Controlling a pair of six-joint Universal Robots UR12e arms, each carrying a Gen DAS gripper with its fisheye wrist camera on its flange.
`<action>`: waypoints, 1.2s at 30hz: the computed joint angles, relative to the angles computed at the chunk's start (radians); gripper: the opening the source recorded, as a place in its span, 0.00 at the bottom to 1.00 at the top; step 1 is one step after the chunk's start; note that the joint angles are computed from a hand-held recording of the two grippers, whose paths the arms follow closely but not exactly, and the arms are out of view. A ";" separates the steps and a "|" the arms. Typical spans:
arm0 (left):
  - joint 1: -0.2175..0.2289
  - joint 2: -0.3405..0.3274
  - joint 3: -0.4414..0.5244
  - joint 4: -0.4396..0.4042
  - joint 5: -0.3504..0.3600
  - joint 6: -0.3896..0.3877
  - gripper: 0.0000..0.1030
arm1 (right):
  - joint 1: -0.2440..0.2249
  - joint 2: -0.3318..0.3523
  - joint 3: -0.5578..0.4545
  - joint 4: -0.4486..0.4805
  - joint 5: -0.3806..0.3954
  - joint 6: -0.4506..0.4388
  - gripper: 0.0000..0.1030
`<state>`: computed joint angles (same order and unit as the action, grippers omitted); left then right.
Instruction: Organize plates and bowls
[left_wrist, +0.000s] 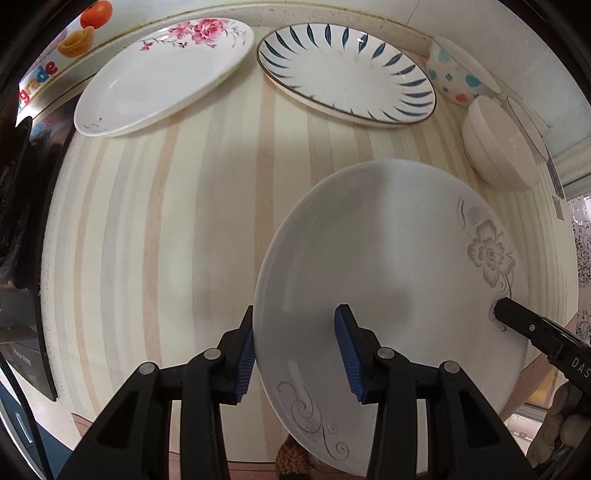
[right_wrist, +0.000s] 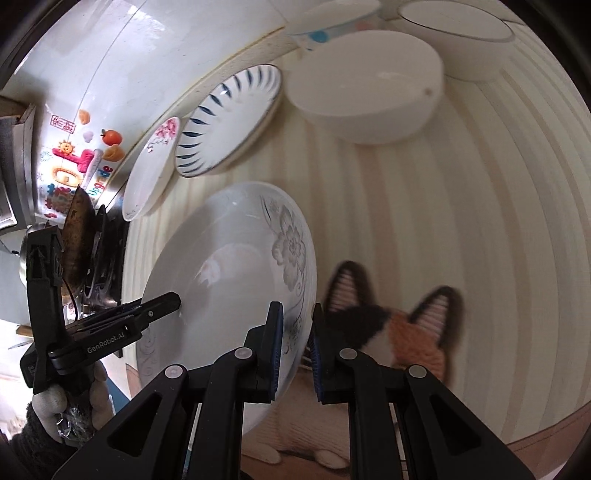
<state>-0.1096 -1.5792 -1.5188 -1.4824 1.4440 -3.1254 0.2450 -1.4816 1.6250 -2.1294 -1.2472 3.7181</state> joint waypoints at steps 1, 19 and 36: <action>-0.003 -0.002 0.002 -0.009 0.006 -0.001 0.37 | -0.002 -0.002 0.005 -0.002 0.004 0.006 0.15; 0.019 -0.010 0.122 0.050 0.108 -0.108 0.37 | -0.049 -0.033 -0.056 0.107 0.059 -0.029 0.15; 0.155 -0.198 0.216 0.074 0.166 -0.261 0.37 | 0.065 0.592 -0.874 0.212 0.000 -0.275 0.38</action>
<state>0.0453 -1.7774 -1.3028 -1.4087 1.6105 -3.3865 0.3103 -0.8898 0.7511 -1.9175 -1.2468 3.4432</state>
